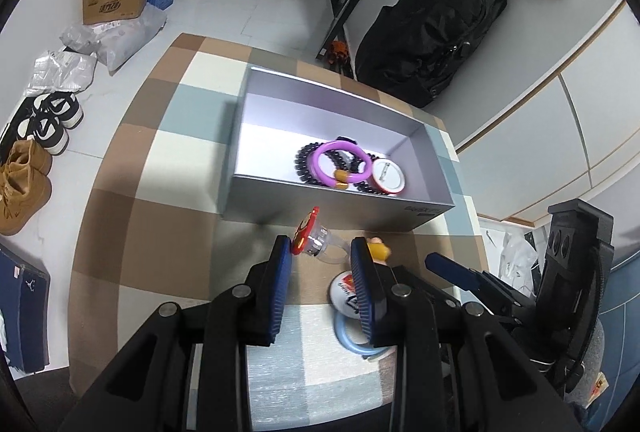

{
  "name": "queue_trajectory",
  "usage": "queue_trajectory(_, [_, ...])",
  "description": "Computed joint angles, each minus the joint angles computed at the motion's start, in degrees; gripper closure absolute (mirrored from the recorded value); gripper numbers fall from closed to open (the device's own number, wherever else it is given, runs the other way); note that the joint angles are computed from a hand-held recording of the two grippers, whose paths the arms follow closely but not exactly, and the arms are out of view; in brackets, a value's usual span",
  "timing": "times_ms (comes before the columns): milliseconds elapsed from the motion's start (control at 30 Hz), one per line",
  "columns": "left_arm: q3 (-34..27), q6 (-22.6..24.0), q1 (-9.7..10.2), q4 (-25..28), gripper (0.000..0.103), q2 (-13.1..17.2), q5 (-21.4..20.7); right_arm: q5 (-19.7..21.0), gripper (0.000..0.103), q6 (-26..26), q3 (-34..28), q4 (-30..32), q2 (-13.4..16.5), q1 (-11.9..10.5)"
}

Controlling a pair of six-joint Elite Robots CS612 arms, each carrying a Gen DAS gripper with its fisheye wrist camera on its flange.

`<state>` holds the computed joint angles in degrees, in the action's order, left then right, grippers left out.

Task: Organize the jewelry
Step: 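Close the left gripper on the red pacifier, then close the right gripper on the pink duck toy while the left gripper holds the pacifier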

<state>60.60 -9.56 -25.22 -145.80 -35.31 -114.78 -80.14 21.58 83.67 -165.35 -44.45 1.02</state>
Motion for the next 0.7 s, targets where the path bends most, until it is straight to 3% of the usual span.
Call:
queue_trajectory(267, [-0.08,-0.53,0.61,0.17,0.078,0.20,-0.71,-0.08,0.051,-1.55,-2.42,2.07,1.32,0.62])
queue_trajectory(400, [0.26,0.24,0.58,-0.61,0.078,-0.09,-0.46,-0.79,0.058,-1.56,-3.48,2.82,1.90,0.91])
queue_trajectory(600, [1.06,1.51,0.64,-1.75,0.078,-0.51,-0.09,-2.50,0.077,-1.91,-4.46,4.35,2.41,1.29])
queue_trajectory(700, [1.09,1.17,0.70,-2.11,0.078,-0.50,-0.11,-2.60,0.077,-0.83,-4.51,4.28,2.47,1.30])
